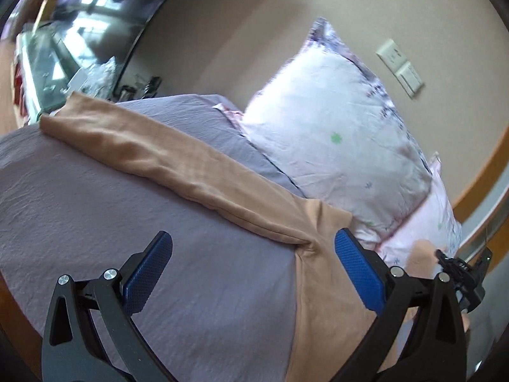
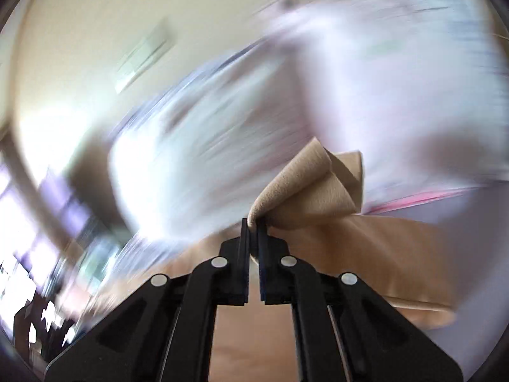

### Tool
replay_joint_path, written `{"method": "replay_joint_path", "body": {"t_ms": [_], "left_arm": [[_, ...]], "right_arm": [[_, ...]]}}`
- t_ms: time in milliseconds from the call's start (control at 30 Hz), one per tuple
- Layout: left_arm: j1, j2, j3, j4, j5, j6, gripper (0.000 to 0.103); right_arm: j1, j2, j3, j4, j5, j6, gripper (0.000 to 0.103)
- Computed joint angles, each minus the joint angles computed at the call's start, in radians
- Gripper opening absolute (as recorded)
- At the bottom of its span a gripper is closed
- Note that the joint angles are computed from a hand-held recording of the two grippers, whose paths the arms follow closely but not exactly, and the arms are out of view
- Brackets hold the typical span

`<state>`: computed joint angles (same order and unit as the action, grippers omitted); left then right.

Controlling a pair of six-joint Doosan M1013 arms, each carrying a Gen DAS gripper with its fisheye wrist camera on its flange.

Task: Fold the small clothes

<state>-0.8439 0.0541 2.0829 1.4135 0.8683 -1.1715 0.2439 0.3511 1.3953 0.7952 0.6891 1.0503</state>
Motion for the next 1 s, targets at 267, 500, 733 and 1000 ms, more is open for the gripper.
{"method": "replay_joint_path", "body": {"t_ms": [267,500,733,1000], "left_arm": [[0.045,-0.054,0.060,-0.082,-0.004,-0.075,0.102],[0.120,-0.094,0.107,-0.148,-0.046,-0.195,0.094],[0.187,-0.121,0.131,-0.188,-0.063,-0.287,0.076],[0.245,-0.116,0.082,-0.355,-0.048,-0.036,0.008]], "right_arm": [[0.129,0.114,-0.083,-0.107,0.312,0.071,0.056],[0.044,0.038,0.001,-0.059,0.174,0.061,0.082],[0.012,0.017,0.039,-0.025,0.156,0.043,0.086],[-0.024,-0.004,0.060,0.051,0.183,-0.032,0.087]]}}
